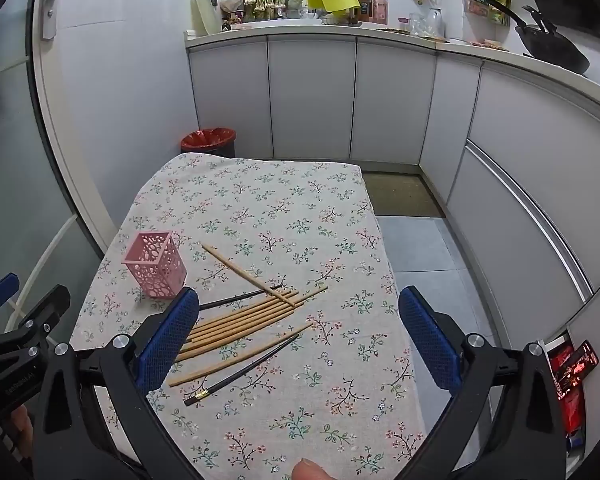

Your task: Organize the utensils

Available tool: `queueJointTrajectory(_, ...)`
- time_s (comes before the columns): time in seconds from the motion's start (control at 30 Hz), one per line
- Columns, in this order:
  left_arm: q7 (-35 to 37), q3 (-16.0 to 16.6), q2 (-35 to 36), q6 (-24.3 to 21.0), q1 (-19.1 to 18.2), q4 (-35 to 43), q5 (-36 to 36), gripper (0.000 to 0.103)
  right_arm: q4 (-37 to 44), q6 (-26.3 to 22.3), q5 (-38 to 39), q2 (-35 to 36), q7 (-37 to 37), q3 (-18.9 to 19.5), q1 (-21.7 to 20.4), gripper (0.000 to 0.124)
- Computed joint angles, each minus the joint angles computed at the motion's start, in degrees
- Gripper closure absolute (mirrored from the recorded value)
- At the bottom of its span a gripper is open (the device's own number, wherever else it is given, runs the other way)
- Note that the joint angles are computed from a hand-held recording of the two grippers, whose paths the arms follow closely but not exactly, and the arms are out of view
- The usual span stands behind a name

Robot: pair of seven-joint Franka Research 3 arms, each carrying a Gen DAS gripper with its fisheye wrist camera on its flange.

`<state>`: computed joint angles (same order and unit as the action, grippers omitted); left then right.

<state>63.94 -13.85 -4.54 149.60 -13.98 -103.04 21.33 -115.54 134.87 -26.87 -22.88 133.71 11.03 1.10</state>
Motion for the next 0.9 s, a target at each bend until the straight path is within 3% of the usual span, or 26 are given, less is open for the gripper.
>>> queueJointTrajectory(0.9, 0.71, 0.09, -0.23, -0.14, -0.07, 0.0, -0.83, 0.007, 0.61, -0.37, -0.22, 0.08, -0.18, 0.11, 0.28, 0.028)
